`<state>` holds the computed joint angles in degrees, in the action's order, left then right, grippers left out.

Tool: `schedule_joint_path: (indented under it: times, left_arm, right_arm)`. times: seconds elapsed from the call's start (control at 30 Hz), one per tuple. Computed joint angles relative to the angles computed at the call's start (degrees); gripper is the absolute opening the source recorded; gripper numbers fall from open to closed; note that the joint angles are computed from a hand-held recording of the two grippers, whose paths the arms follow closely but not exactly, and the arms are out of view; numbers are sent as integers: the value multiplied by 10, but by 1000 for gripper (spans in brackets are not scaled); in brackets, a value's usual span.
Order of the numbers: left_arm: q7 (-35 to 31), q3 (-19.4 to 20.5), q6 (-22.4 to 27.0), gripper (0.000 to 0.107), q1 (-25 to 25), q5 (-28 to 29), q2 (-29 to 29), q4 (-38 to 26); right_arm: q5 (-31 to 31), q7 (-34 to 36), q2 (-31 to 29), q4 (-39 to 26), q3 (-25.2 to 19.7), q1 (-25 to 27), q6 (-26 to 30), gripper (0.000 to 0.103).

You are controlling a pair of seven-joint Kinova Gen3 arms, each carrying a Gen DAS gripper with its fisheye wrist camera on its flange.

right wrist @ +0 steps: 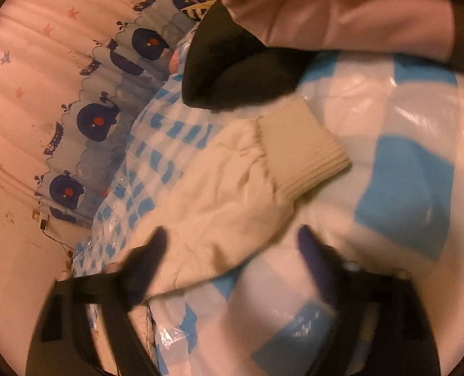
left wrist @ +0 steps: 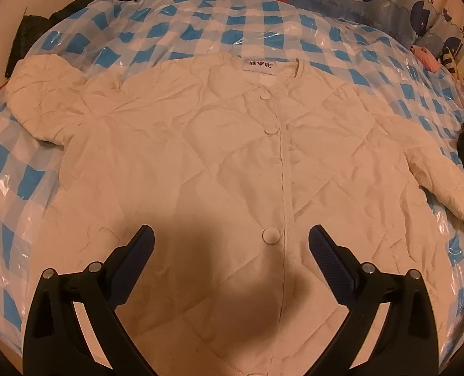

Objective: Fold large clothes
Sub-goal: 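Reach the right gripper to the jacket sleeve cuff and grasp it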

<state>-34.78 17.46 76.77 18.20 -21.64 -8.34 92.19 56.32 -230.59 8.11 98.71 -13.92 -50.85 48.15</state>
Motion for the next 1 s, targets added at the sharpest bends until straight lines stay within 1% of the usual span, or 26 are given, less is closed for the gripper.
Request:
schedule_joint_path:
  times: [0.03,0.1,0.17,0.2,0.23,0.27,0.3,0.37,0.4,0.5,0.57,0.63,0.7,0.73,0.77,0.8,0.83,0.87,0.9,0.93,1.0]
  left_arm:
    - [1,0,-1,95,0,-1,0,0]
    - [0,-2,-1,95,-1,3,0,0]
    - [-3,-6,-2,95,-3,10,-1,0]
    - [-4,-7,-4,95,-4,14,-1,0]
    - [-6,-9,-5,95,-5,17,-2,1]
    - [-6,-8,-5,95,-6,17,-2,1]
    - [-7,-7,-4,95,-6,16,-1,0]
    - [-6,-8,-6,95,-7,16,-2,1]
    - [-5,-7,-8,95,-8,16,-3,2]
    - [1,-4,-10,95,-11,9,-6,4]
    - [3,-5,-10,95,-13,8,-9,6]
    - [6,-6,-11,95,-17,8,-12,8]
    - [6,-6,-10,95,-20,7,-12,9]
    - [6,-7,-10,95,-21,8,-12,10]
    - [4,-9,-10,95,-23,10,-11,10]
    - [1,-11,-11,95,-24,14,-11,11]
    - [1,-11,-13,95,-25,16,-10,11]
    - [-1,-13,-15,95,-25,19,-11,12]
    - [-4,-15,-17,95,-26,23,-11,13]
    - [-7,-15,-17,95,-26,24,-11,13]
    - [-6,-11,-17,95,-26,21,-10,14]
  right_arm:
    - [-13,12,4,-11,9,8,-14,87]
    - [-29,9,5,-9,56,-1,-61,87]
    - [-16,-30,-1,22,106,-27,-97,89]
    - [5,-52,-1,30,119,-36,-102,88]
    - [28,-64,6,28,122,-37,-101,74]
    - [44,-70,7,29,113,-28,-101,52]
    - [51,-71,10,25,95,-11,-95,21]
    - [64,-50,15,6,42,36,-71,21]
    - [78,-28,21,-9,15,59,-63,21]
    - [148,42,36,-72,-58,122,-44,20]
    - [194,73,35,-102,-75,135,-40,20]
    - [241,83,40,-127,-88,145,-29,20]
    - [260,83,50,-134,-88,148,-17,20]
    - [255,72,60,-129,-91,161,-20,23]
    - [242,62,66,-121,-101,178,-32,31]
    - [218,45,72,-105,-113,203,-52,54]
    - [195,22,85,-86,-127,227,-76,62]
    - [172,-1,88,-73,-130,239,-99,62]
    - [158,-24,91,-58,-124,242,-122,62]
    - [144,-48,92,-41,-106,237,-146,64]
    - [137,-94,85,-13,-53,205,-183,66]
